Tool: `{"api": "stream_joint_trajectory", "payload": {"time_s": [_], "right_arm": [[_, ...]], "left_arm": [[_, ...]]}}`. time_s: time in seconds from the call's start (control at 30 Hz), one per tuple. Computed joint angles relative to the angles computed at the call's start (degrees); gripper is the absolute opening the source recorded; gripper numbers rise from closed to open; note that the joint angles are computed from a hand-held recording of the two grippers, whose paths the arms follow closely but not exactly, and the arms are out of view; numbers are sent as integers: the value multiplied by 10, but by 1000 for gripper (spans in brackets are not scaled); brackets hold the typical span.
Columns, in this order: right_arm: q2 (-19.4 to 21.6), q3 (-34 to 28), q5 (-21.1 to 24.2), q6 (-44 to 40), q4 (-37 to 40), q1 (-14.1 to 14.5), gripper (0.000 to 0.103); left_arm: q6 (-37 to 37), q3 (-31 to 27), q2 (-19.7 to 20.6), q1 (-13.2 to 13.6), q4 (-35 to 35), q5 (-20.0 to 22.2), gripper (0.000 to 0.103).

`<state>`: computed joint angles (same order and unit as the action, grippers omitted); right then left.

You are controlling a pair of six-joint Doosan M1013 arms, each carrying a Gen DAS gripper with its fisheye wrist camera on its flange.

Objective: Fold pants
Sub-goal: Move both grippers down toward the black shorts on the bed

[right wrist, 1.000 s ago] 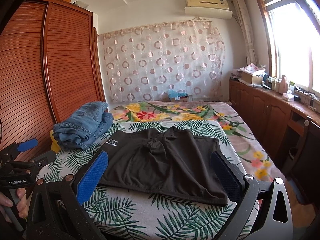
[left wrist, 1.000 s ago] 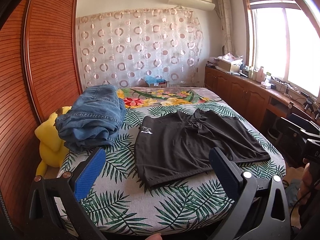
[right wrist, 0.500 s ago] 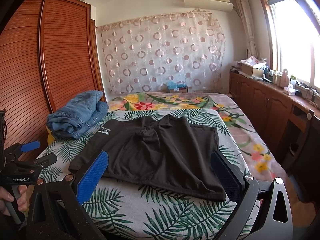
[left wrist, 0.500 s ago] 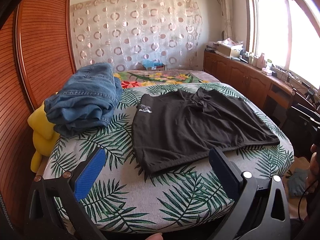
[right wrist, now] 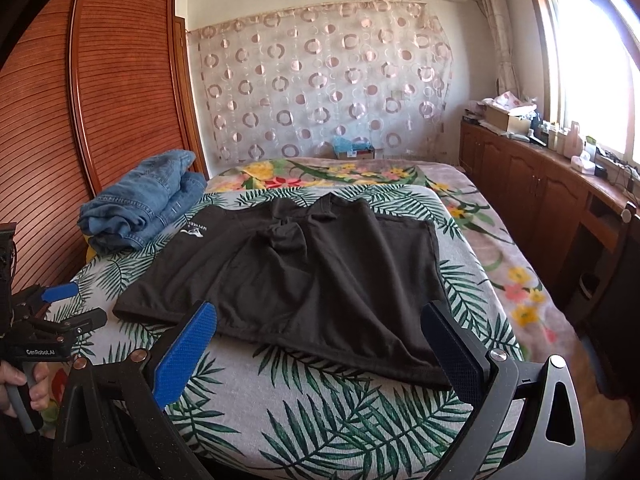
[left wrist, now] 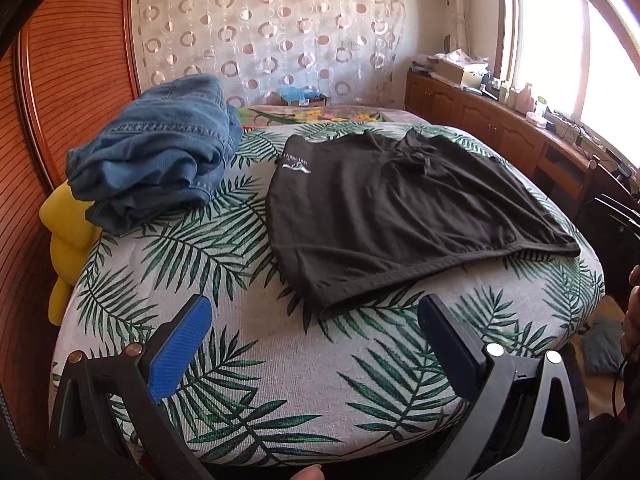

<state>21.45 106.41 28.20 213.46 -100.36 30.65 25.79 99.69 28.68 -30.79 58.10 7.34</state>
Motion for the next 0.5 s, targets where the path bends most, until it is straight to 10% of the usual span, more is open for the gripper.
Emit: {"api": "stream_joint_trajectory", "payload": {"time_s": [0.5], "right_arm": [[1, -8, -12, -70, 71, -4, 101]], "left_arm": [[299, -24, 29, 23, -284, 7, 91]]}}
